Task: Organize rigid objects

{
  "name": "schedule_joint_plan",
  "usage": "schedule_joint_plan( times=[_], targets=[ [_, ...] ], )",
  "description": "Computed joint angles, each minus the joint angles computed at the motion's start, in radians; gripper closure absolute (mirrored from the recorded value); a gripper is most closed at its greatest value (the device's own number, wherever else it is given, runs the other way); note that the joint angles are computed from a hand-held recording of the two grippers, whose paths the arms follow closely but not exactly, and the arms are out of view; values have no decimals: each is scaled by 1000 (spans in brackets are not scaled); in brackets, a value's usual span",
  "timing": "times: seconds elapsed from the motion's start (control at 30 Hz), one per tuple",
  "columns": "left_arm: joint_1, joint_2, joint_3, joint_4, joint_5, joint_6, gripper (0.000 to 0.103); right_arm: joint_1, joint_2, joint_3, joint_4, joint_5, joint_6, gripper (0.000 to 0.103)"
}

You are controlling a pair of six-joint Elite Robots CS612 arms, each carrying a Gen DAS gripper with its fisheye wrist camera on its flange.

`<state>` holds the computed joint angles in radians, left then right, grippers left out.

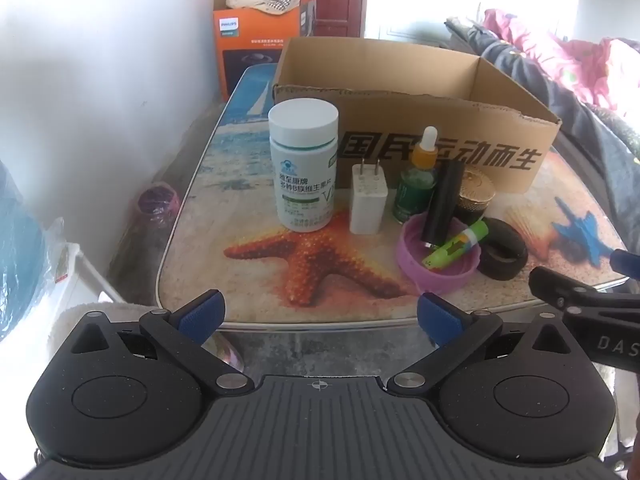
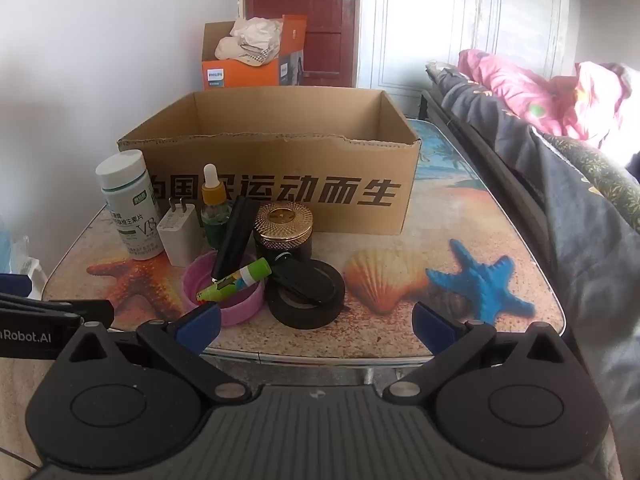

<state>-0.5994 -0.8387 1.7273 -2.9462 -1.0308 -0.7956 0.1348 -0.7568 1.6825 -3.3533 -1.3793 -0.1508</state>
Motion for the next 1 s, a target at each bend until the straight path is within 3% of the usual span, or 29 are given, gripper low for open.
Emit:
schedule_joint_plan(
  times=[0.03,1.0],
  targets=[
    [0,0,0,0,2,1,0,-5,-2,1,9,28,20,0],
    [2,0,-6,50,13,-12,0,-7,-4,2,3,45,44,0]
  ],
)
